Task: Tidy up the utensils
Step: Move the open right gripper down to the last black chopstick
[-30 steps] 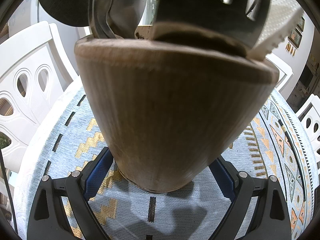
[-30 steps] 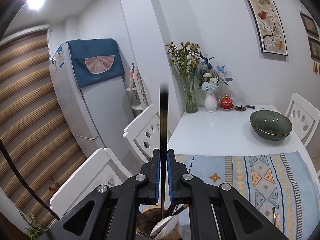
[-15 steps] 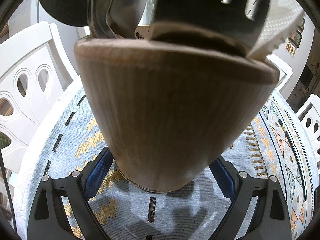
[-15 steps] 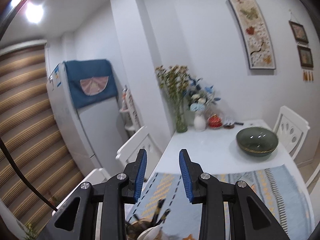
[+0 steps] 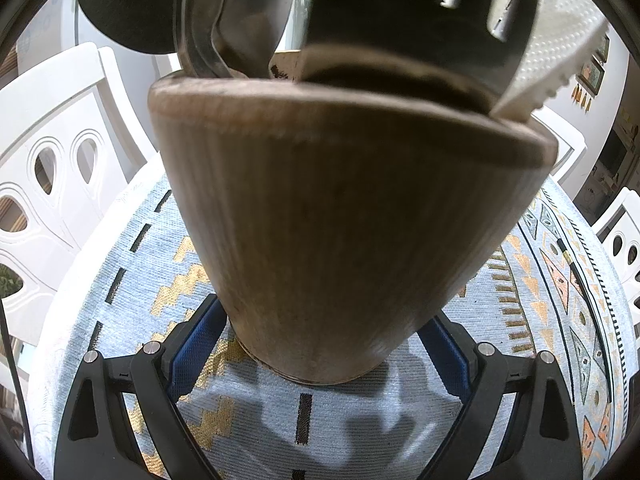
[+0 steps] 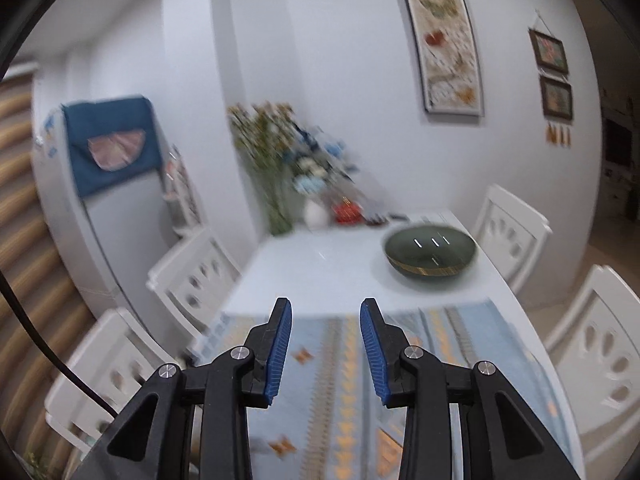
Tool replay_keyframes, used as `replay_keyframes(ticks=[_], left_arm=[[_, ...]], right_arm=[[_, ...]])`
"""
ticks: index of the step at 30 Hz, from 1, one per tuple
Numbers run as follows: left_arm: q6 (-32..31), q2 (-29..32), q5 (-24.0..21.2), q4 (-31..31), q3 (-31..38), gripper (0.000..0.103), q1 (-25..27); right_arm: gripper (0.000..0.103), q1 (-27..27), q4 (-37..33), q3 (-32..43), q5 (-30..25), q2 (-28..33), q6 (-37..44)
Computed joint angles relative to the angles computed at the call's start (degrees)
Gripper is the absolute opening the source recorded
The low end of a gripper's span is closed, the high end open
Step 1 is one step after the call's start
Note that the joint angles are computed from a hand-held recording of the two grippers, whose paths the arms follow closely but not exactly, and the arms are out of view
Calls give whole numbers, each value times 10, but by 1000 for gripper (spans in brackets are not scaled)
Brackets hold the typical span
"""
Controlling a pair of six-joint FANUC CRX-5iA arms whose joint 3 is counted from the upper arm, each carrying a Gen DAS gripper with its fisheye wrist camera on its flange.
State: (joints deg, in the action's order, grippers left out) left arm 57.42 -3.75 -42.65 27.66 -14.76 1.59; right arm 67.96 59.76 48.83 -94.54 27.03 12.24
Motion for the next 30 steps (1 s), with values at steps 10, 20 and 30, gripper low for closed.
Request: replay_keyframes(ticks=[10, 20, 30], left_arm=[[-1, 0, 0, 1, 0, 94, 1], [2, 0, 0, -6, 0, 94, 0], [5, 3, -2, -9, 4, 95, 0]], right_arm=[[34, 4, -86, -167, -58, -105, -90], [34, -65, -354, -242, 27, -185, -63], [34, -137, -498, -272, 38, -164, -10]])
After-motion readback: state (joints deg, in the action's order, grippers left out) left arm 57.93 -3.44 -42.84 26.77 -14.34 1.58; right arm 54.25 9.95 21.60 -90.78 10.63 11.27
